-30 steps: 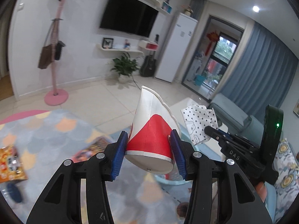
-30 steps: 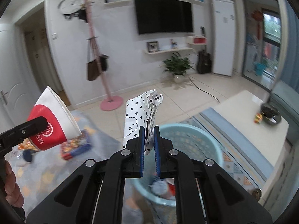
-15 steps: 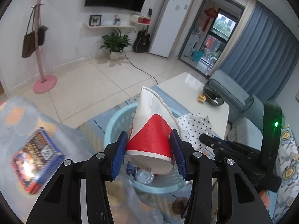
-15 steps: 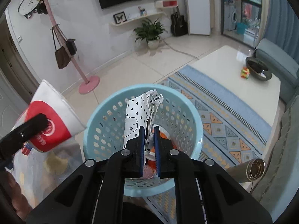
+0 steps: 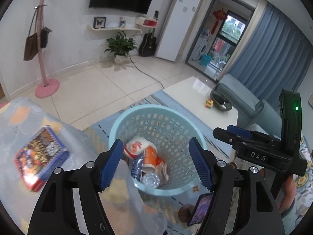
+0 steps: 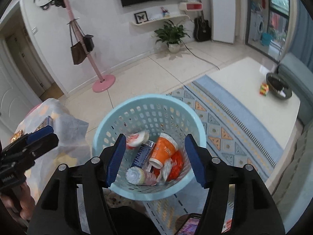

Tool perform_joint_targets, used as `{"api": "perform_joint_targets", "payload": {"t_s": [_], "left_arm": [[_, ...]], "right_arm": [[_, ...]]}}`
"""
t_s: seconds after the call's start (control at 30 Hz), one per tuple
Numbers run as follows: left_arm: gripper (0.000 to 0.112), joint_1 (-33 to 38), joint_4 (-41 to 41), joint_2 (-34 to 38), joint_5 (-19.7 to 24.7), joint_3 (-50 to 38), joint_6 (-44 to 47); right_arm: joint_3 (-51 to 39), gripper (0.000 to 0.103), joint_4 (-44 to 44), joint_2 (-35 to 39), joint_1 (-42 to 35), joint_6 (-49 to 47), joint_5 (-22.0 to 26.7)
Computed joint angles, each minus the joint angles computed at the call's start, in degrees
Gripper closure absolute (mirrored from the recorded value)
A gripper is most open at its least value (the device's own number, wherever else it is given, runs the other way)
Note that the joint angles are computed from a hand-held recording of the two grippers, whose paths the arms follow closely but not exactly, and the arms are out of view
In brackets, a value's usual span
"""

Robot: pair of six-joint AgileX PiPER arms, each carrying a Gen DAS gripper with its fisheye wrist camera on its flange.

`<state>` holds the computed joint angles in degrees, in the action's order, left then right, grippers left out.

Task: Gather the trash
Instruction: 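Carry both items over the blue basket and open both grippers, then return both grippers to the table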

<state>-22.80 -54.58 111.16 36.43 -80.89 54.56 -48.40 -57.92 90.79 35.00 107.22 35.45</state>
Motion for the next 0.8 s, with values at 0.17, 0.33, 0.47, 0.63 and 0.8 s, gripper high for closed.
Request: {"api": "perform_joint_targets", "payload": {"t_s": [0.17,0.33,0.47,0.63,0.8], "left_arm": [[0.041,3.27,-4.96,-7.25,0.39,6.52,5.71],[0.038,9.38,-8.66,-15.54,1.51,14.2,10.98],[0.038,17.24,-10.96,-20.64,4.32,18.82,14.29],[0.033,31.4,-12.67,-24.46,9.0,21.37,18.09],[0.032,45.33,-11.35,-20.98,12.48,16.33,18.65]], "right_arm": [[-3.11,0.044,0.15,-1.65,5.61,-0.96,6.05],[-8.37,0.042,-1.42,0.27,12.22,0.61,11.83],[-13.87,0.042,-3.15,3.88,16.72,1.6,15.34],[-22.47,0.041,-5.11,9.89,20.59,1.38,16.24],[-34.77,0.04,-2.58,17.69,21.69,-5.6,16.19]]}}
